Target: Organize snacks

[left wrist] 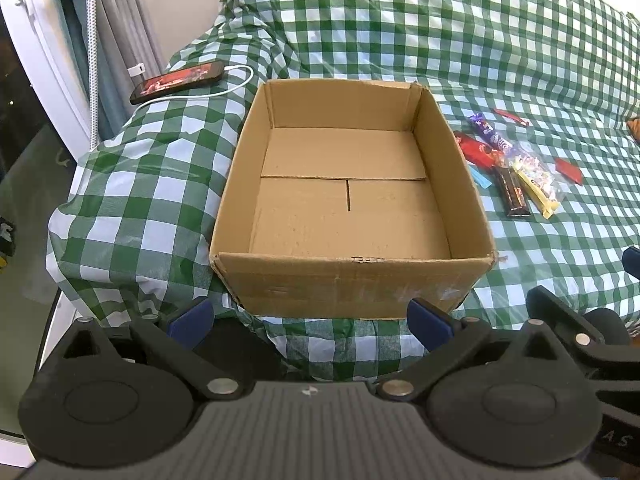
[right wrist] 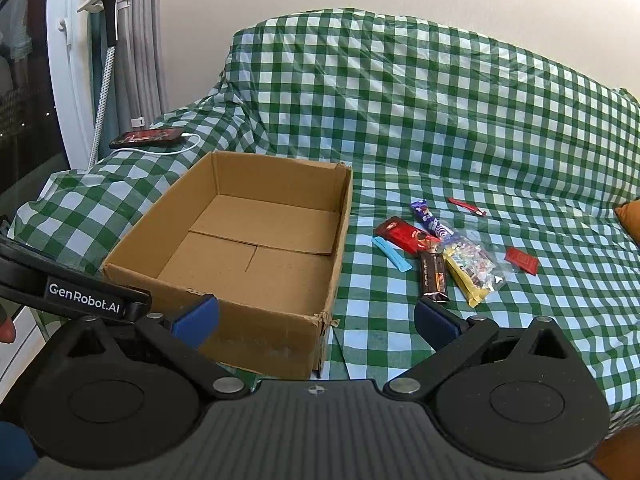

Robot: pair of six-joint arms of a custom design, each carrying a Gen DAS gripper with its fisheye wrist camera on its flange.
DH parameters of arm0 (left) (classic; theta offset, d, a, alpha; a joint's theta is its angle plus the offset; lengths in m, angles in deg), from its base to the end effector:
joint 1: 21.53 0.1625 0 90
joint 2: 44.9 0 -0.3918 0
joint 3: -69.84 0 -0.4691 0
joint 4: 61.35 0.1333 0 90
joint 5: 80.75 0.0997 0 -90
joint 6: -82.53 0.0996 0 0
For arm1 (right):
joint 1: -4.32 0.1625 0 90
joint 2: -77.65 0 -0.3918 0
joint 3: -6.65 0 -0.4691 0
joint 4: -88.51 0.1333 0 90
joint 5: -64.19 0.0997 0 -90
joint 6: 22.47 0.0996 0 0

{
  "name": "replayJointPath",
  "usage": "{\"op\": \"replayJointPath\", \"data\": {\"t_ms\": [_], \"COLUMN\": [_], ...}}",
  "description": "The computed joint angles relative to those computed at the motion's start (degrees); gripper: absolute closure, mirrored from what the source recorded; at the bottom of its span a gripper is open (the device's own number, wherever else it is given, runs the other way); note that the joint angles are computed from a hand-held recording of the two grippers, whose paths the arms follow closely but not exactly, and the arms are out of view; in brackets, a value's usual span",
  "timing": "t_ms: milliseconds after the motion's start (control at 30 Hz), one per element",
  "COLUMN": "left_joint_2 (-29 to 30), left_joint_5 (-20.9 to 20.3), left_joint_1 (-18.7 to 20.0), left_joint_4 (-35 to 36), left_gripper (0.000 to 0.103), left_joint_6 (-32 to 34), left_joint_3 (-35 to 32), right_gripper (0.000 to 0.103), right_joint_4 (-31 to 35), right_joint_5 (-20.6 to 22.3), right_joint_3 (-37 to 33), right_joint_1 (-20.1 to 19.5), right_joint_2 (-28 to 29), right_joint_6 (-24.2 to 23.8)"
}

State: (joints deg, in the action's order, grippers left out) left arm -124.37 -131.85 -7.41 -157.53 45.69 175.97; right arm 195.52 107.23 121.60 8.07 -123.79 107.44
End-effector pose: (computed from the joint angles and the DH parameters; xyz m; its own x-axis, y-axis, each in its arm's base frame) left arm -0.4925 -0.3258 0.2297 -0.5261 0.5099 -0.6806 0.7410 0.6676 -0.0727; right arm 0.3201 -0.1856 0.3703 -0.7352 0.3906 0.5540 -0.3338 0.5028 -0.7974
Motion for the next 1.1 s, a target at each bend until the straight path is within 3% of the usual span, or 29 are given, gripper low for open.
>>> {"op": "replayJointPath", "data": {"t_ms": [800,933,1100], "left_joint_2": [4.2,5.9,8.8], "left_joint_5": [-0.6,-0.9,-1.8], "left_joint_1": [-0.3,0.0,0.5], "left_joint_4": [1.7,1.4,-2.0], "left_gripper": [0.0,0.0,0.0], "left_joint_6": [1.8,2.6,4.5], "left_joint_3": [-2.3,-3.7,-5.7], "right_gripper": [0.0,0.0,0.0], "right_joint_4": [-2.1,-4.0,-12.8], "right_joint_5": [1.4,2.5,7.0], "right_joint_3": [2.6,2.9,1.7], "right_joint_1": [0.9,1.0,2.6], "right_joint_2": [2.0,3.5,7.6], "right_joint_6": [5.0,8.1,18.1]}}
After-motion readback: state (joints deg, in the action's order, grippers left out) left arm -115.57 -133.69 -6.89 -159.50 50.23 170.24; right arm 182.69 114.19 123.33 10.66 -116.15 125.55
